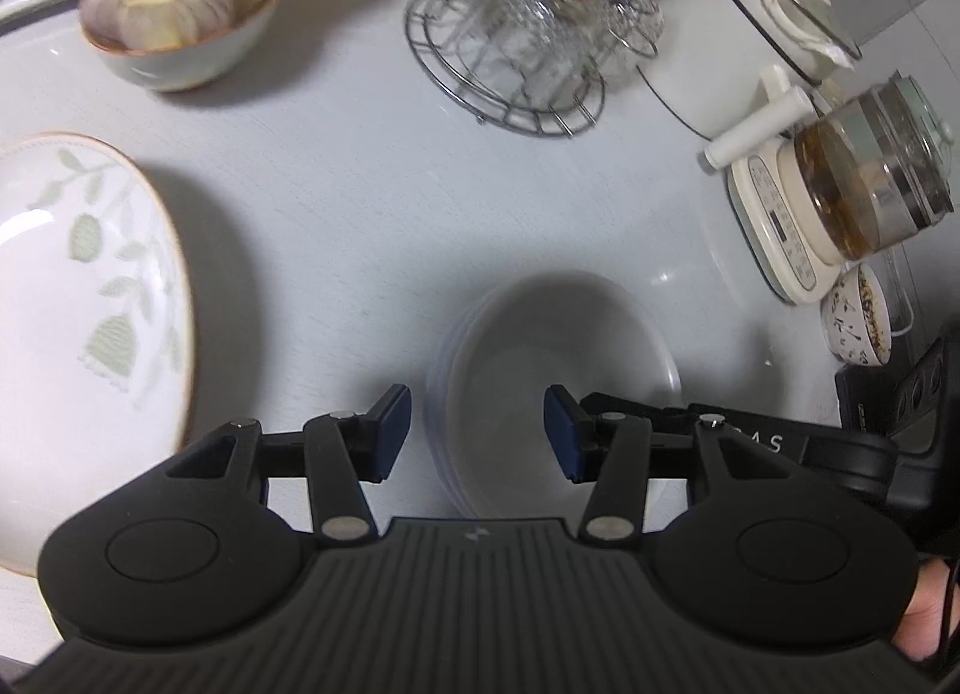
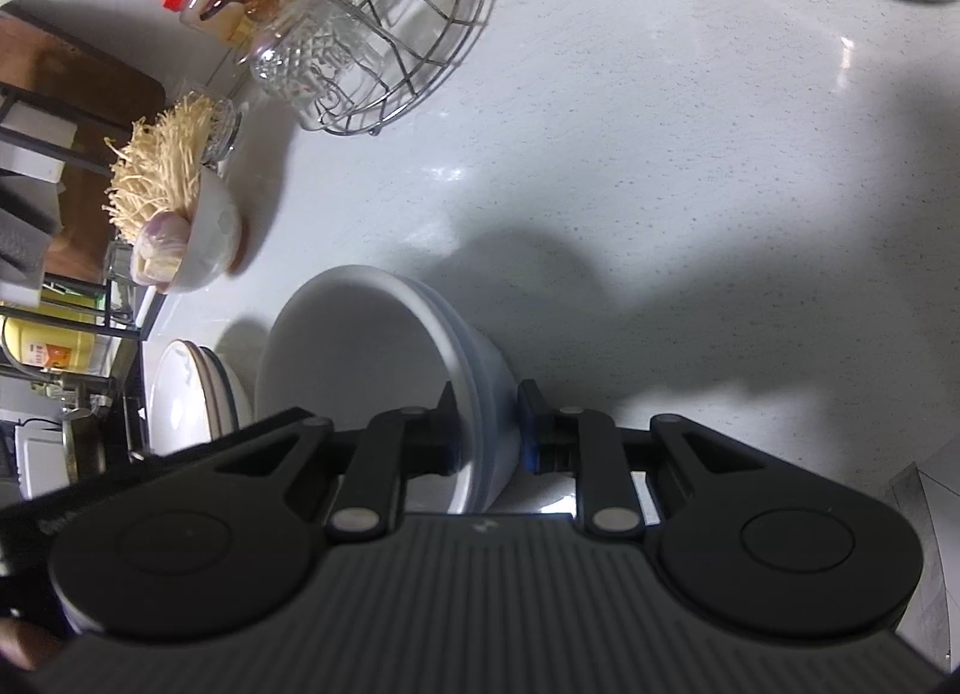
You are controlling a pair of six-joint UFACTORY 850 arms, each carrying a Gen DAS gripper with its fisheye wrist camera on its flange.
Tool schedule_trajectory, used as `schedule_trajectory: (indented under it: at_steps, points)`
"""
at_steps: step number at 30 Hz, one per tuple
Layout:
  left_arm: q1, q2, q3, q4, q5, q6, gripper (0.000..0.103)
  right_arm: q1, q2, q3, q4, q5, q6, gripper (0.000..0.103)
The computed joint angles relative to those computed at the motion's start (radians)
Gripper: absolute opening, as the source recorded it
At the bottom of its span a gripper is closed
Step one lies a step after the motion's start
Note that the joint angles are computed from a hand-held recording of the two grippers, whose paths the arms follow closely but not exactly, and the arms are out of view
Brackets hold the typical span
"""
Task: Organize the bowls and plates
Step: 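Grasp the rim of the nested bowl stack with both grippers and lift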
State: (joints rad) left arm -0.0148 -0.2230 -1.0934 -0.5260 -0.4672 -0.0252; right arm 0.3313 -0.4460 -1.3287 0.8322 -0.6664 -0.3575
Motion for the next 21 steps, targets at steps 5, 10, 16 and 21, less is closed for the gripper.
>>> schedule_trajectory:
  at_steps: [5,10,16,21]
  points:
    - [-0.003,-0.022,0.002,-0.079,0.003,0.025,0.054,-0.012,-0.008,-0.014,-0.003,-0.033,-0.011,0.022]
    - [-0.008,-0.013,0.017,-0.073,0.020,-0.014,0.047,-0.031,-0.001,-0.010,0.043,-0.068,-0.048,0.022]
    - [-0.008,-0.006,0.033,-0.082,0.030,-0.017,0.032,-0.032,0.007,-0.006,0.020,-0.070,-0.032,0.022]
    - [0.001,0.012,0.054,-0.113,0.037,0.025,0.026,-0.025,0.016,-0.002,0.011,-0.059,-0.020,0.022]
